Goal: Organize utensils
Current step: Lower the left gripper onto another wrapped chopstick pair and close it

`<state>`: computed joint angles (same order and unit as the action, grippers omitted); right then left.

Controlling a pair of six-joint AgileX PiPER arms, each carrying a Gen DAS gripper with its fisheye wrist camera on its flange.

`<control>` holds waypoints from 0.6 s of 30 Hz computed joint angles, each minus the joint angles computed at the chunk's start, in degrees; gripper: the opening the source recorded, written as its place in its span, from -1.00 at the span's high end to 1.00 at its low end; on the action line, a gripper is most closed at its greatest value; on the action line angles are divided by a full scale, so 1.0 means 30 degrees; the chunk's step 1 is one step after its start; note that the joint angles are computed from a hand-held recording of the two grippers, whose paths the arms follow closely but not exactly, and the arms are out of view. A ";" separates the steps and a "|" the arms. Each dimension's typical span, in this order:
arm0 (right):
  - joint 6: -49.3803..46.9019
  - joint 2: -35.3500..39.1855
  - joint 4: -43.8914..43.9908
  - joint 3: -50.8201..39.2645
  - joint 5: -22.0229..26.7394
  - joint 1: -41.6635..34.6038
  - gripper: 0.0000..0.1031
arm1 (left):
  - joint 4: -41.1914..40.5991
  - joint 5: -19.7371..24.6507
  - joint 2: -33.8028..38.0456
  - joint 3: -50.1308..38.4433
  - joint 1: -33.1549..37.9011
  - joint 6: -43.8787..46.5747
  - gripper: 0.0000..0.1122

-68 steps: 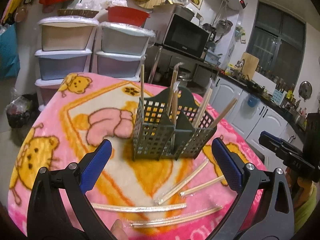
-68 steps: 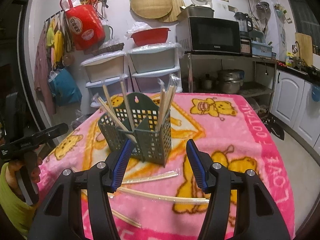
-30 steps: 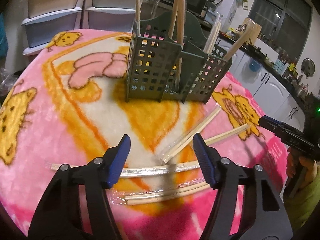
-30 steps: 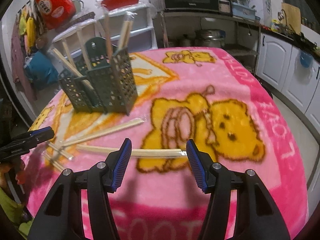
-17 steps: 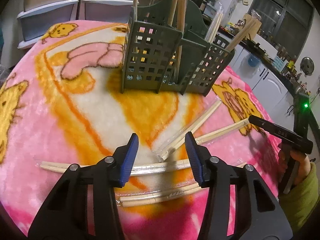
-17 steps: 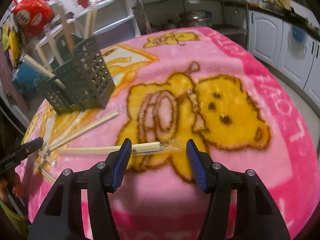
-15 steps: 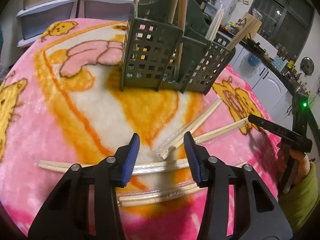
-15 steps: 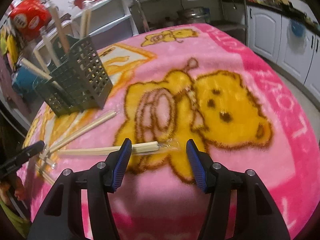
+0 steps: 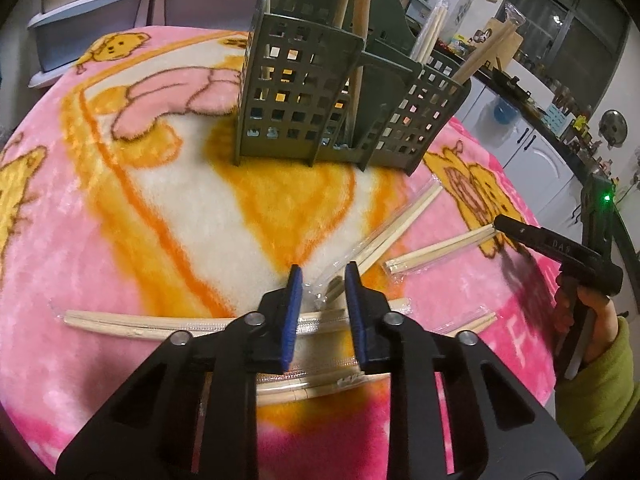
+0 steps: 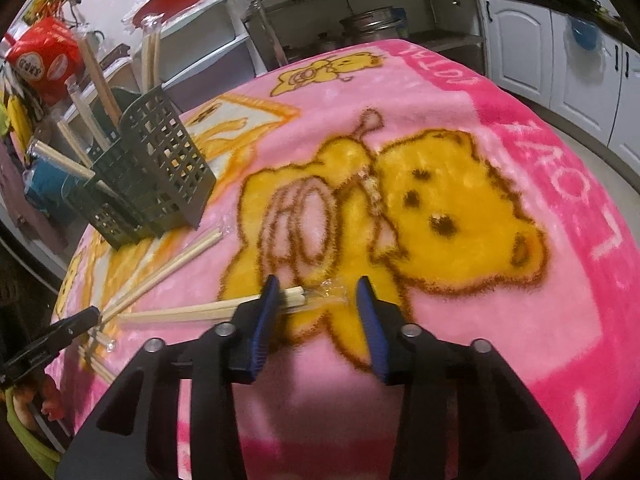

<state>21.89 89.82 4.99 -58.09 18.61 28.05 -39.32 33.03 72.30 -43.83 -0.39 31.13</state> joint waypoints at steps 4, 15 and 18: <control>-0.0602 -0.0098 0.0866 0.0262 -0.0327 -0.0160 0.61 | 0.0176 -0.0114 0.0022 -0.0001 -0.0125 -0.0161 0.86; 0.1438 -0.0797 -0.1529 0.0320 -0.0909 0.0746 0.88 | 0.0157 -0.0331 -0.0280 -0.0098 -0.0152 -0.0249 0.93; 0.2948 -0.1159 -0.3416 0.0043 -0.0802 0.1277 0.90 | -0.0091 -0.0381 -0.0533 -0.0230 -0.0007 -0.0026 0.93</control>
